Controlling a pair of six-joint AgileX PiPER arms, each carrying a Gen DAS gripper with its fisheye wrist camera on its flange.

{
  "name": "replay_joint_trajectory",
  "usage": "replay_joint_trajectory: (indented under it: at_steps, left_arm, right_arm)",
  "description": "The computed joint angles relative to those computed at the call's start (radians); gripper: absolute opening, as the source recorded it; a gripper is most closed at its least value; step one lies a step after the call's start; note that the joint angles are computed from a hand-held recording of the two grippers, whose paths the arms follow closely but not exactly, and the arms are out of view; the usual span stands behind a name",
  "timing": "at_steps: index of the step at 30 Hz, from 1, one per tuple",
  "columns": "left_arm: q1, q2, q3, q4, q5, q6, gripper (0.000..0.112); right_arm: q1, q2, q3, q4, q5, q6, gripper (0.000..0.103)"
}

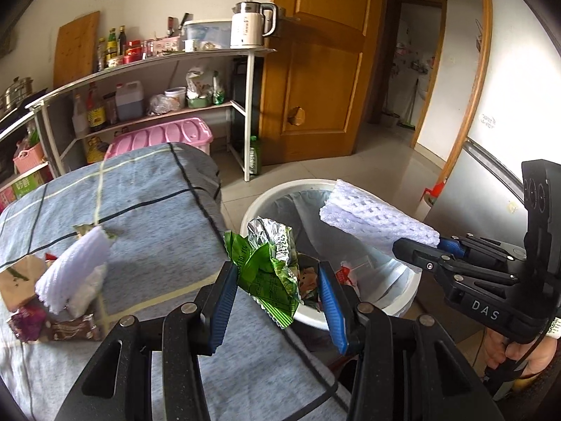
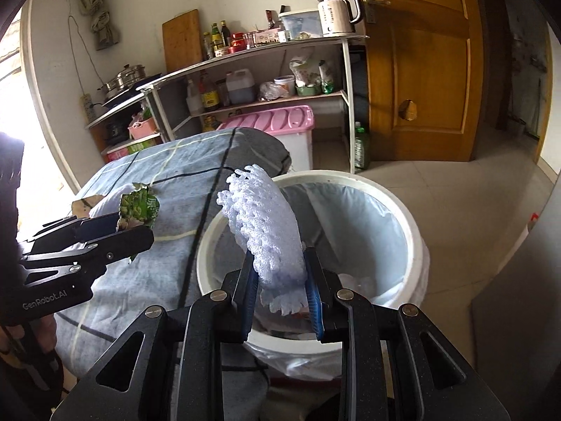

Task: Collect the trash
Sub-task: 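Carry the foam net and green wrapper over the white bin and open both grippers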

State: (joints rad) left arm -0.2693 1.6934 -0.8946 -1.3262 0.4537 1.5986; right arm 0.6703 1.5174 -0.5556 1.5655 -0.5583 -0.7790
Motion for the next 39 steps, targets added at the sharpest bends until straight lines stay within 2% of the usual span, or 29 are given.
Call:
replay_joint_trajectory:
  at_steps: [7, 10, 14, 17, 19, 21, 22, 24, 31, 39]
  left_arm:
    - [-0.104, 0.067, -0.066, 0.022, -0.061, -0.062, 0.047]
    - [-0.132, 0.098, -0.097, 0.051, -0.056, -0.094, 0.047]
    - [-0.156, 0.148, -0.148, 0.116, -0.055, -0.176, 0.047]
    - [-0.175, 0.176, -0.167, 0.14, -0.08, -0.2, 0.047]
    - [-0.172, 0.196, -0.185, 0.152, -0.059, -0.218, 0.048]
    - [-0.174, 0.205, -0.19, 0.15, -0.064, -0.225, 0.05]
    - [-0.176, 0.208, -0.191, 0.149, -0.073, -0.223, 0.058]
    - [-0.169, 0.218, -0.201, 0.16, -0.057, -0.24, 0.061]
    - [-0.154, 0.2, -0.185, 0.134, -0.053, -0.215, 0.061]
    - [-0.097, 0.126, -0.119, 0.065, -0.033, -0.131, 0.061]
  right_arm:
    - [-0.073, 0.009, 0.026, 0.027, 0.026, -0.02, 0.026]
    - [-0.106, 0.022, 0.033, 0.022, 0.042, -0.026, 0.026]
    - [-0.123, 0.064, 0.022, 0.082, 0.004, -0.081, 0.027]
    - [-0.19, 0.059, 0.044, 0.001, 0.082, -0.019, 0.029]
    - [-0.217, 0.069, 0.044, -0.004, 0.102, -0.014, 0.033]
    - [-0.22, 0.08, 0.036, 0.023, 0.097, -0.036, 0.041]
    - [-0.225, 0.079, 0.037, 0.019, 0.103, -0.034, 0.044]
    - [-0.233, 0.083, 0.032, 0.012, 0.111, -0.025, 0.055]
    - [-0.23, 0.081, 0.033, 0.007, 0.119, -0.001, 0.056]
    - [-0.163, 0.067, 0.009, 0.074, 0.072, -0.048, 0.056]
